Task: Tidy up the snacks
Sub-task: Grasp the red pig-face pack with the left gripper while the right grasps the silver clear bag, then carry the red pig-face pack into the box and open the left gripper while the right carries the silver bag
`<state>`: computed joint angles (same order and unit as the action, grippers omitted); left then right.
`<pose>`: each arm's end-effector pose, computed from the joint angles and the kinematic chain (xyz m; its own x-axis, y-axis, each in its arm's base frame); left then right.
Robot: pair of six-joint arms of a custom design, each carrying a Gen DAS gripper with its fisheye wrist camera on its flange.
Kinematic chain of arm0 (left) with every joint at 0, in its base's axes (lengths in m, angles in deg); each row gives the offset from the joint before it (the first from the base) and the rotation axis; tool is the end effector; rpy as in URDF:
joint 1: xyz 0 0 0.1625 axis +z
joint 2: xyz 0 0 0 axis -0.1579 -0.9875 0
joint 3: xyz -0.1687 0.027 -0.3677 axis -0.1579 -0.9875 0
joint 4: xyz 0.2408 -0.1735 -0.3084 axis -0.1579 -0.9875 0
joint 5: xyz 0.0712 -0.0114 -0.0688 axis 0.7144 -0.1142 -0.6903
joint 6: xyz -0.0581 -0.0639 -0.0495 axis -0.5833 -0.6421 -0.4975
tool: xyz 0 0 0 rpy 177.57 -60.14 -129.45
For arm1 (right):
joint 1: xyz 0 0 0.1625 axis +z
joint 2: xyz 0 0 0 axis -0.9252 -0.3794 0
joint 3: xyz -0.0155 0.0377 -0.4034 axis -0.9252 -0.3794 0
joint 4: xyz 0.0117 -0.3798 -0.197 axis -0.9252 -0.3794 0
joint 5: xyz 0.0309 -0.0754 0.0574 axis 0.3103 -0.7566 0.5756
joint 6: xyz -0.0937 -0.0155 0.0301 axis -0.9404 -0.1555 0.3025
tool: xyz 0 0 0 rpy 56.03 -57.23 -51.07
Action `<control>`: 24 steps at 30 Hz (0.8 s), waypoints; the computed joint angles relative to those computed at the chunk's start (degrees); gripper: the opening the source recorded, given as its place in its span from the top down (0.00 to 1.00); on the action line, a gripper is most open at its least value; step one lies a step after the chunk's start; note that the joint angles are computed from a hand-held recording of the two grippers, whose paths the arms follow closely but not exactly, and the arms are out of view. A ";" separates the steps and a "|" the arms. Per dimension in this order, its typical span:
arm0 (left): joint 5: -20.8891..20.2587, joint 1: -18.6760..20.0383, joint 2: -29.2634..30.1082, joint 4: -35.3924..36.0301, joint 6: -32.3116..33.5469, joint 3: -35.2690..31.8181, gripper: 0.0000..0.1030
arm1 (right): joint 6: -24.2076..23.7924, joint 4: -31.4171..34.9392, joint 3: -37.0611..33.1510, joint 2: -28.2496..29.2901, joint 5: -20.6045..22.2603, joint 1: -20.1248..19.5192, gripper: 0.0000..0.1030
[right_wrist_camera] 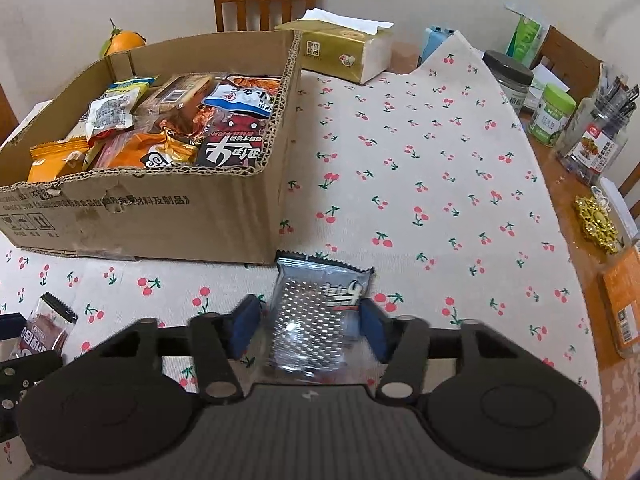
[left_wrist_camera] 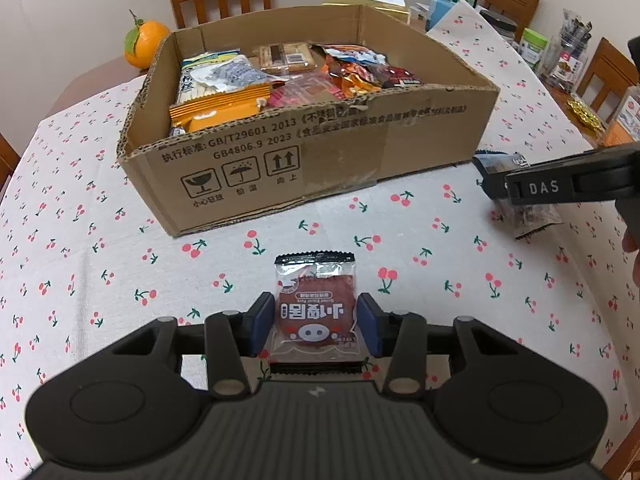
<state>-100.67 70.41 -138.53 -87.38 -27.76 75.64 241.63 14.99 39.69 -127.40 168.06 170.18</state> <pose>-0.0210 -0.4285 0.1173 -0.5472 0.6057 -0.5777 0.7469 0.6648 -0.0105 0.1427 -0.4119 -0.0280 -0.6386 0.3265 0.6968 -0.2121 0.7958 -0.5672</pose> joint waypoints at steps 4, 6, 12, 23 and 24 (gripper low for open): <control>-0.27 -0.11 -0.86 1.80 0.18 -0.18 0.60 | 1.74 2.02 0.56 -0.60 -0.11 0.33 0.50; -0.58 -0.25 -1.80 3.06 0.76 -0.19 0.60 | 3.11 3.55 0.91 -1.10 -0.38 0.69 0.50; -1.82 -0.74 -5.67 9.86 1.35 -0.95 0.60 | 4.59 6.93 2.19 -3.23 -1.18 2.90 0.50; -6.76 -3.50 -14.20 27.91 1.06 -6.13 0.60 | 3.31 14.85 1.72 -7.85 -4.29 7.84 0.50; -6.95 -3.94 -14.41 28.31 1.35 -6.70 0.60 | 2.97 15.61 1.47 -8.18 -4.89 8.18 0.50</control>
